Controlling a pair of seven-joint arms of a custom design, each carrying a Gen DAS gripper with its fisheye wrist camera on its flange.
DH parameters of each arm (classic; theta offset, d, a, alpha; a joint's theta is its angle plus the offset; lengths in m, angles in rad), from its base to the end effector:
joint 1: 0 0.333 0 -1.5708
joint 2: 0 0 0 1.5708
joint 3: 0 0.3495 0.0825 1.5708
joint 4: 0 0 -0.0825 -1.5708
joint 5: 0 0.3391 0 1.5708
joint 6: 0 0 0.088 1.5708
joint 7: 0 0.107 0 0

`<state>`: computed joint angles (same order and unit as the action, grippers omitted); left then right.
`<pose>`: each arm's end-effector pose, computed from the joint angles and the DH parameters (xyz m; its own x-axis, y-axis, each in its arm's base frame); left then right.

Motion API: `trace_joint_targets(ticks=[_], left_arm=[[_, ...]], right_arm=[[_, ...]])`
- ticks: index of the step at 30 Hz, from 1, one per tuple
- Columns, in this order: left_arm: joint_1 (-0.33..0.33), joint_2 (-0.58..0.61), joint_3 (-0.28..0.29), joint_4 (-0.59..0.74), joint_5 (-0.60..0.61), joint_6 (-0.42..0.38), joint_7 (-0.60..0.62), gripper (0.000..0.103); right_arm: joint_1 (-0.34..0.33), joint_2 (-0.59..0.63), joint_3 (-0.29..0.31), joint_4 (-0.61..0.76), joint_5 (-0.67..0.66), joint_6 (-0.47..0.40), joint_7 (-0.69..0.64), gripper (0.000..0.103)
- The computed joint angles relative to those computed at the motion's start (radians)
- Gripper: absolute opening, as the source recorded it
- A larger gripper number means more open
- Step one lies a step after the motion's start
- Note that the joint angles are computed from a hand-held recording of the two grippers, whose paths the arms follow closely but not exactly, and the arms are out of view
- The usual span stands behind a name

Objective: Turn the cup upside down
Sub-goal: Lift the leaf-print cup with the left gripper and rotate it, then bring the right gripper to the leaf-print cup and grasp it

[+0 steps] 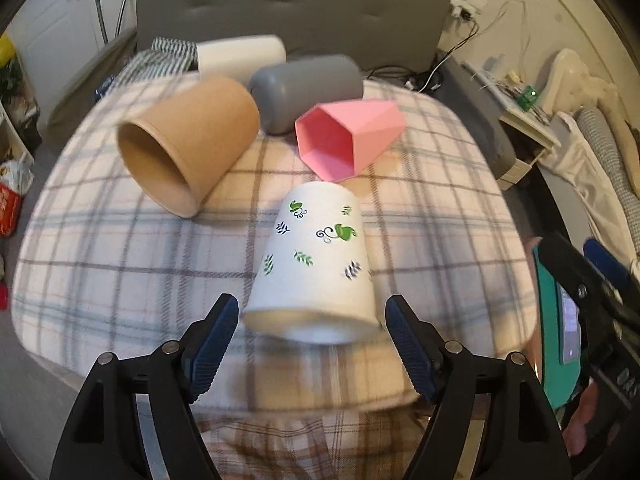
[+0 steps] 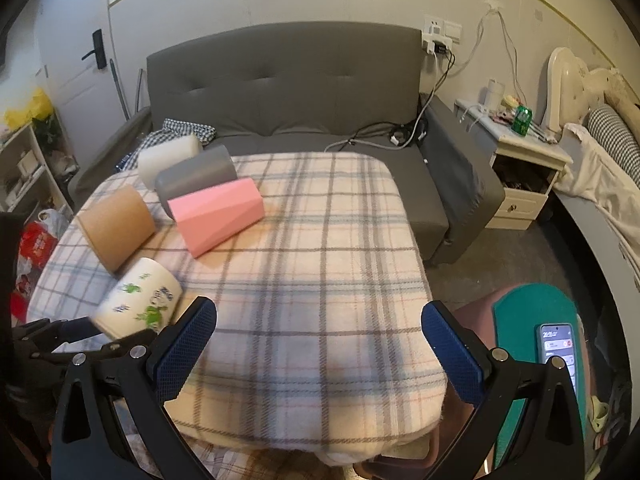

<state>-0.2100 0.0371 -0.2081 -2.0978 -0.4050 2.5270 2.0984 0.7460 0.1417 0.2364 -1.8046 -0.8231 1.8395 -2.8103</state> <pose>0.5027 -0.2175 0.5021 -0.6304 -0.7652 0.1305 -0.7249 0.5201 -0.4516 0.3667 0.4301 0.5279 -0.5880 -0.8074 -0.0490 -0.5713 0.4574 -0.6815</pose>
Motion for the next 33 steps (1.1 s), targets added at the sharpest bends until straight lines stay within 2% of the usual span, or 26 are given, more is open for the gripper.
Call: trace_joint_targets(ticks=[2,8,10,13,18,22,24,27,33], left_arm=[[0.010,-0.036,0.007,-0.014,-0.029,-0.013,0.031,0.087],[0.038,-0.128,0.036,-0.060,-0.185,0.012,0.218,0.088],[0.045,-0.143,0.039,-0.080,-0.211,0.077,0.273,0.091],[0.047,-0.152,0.040,-0.113,-0.255,0.218,0.346,0.096],[0.069,-0.093,0.046,-0.088,-0.243,0.328,0.345,0.097],[0.084,-0.041,0.048,-0.065,-0.229,0.392,0.324,0.097],[0.091,-0.011,0.051,-0.050,-0.183,0.416,0.286,0.097],[0.102,0.030,0.056,-0.022,-0.149,0.415,0.253,0.097],[0.114,0.100,0.064,0.036,-0.102,0.380,0.194,0.097]], right_arm=[[0.012,0.008,0.005,0.031,-0.010,-0.033,-0.008,0.103],[0.054,0.044,0.010,0.142,-0.025,-0.136,-0.053,0.103],[0.074,0.071,0.007,0.205,-0.030,-0.193,-0.091,0.103],[0.089,0.099,-0.004,0.272,-0.028,-0.212,-0.140,0.103],[0.064,0.136,-0.031,0.353,0.044,-0.122,-0.228,0.103],[0.044,0.214,-0.056,0.463,0.127,-0.106,-0.327,0.103],[0.032,0.254,-0.070,0.517,0.177,-0.101,-0.376,0.103],[0.010,0.303,-0.088,0.574,0.252,-0.078,-0.425,0.103],[-0.073,0.367,-0.097,0.596,0.432,0.037,-0.485,0.103]])
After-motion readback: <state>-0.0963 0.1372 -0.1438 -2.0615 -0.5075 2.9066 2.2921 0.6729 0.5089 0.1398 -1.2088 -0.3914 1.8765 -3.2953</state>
